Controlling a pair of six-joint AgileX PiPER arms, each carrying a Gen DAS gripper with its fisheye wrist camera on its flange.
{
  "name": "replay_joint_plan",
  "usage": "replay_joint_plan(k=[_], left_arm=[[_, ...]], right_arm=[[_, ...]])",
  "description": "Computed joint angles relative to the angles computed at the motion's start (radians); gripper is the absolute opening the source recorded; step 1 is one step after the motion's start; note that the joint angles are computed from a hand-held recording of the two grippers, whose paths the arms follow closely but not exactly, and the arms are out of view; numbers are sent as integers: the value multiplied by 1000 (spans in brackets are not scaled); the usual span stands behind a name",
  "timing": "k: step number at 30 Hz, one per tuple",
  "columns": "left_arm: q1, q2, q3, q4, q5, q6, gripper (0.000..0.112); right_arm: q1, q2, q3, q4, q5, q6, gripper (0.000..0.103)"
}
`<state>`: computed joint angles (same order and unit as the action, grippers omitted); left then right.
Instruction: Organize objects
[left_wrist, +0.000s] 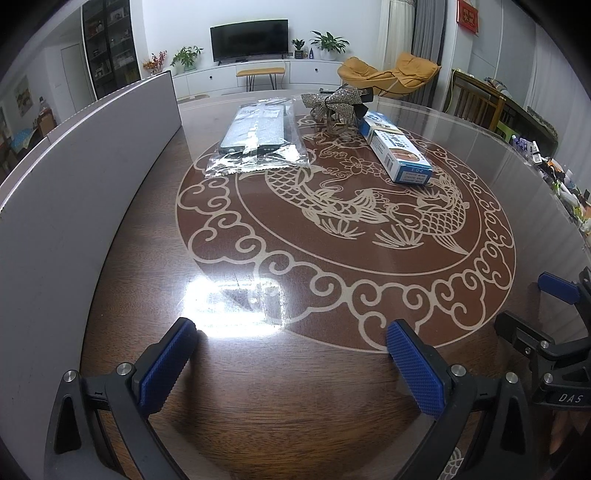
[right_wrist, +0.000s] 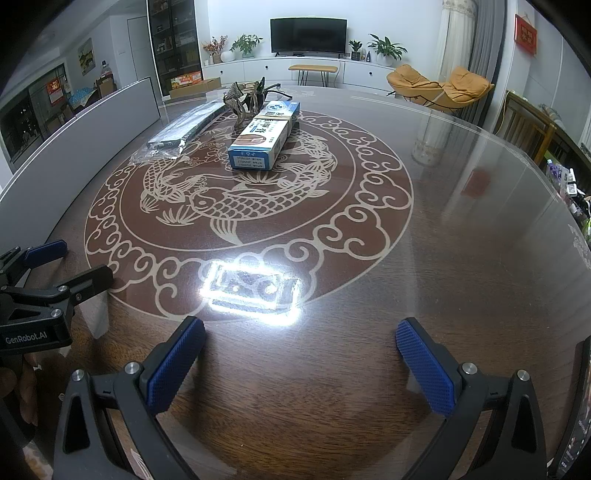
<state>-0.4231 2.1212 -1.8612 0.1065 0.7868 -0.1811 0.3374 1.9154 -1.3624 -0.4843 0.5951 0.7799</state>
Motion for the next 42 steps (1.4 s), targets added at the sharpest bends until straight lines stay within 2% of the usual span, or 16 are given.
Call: replay_joint_plan(k=[42], left_arm=[[-2, 2, 0, 1, -3, -4, 103]], right_arm=[[0, 0, 1, -1, -1, 0, 103]])
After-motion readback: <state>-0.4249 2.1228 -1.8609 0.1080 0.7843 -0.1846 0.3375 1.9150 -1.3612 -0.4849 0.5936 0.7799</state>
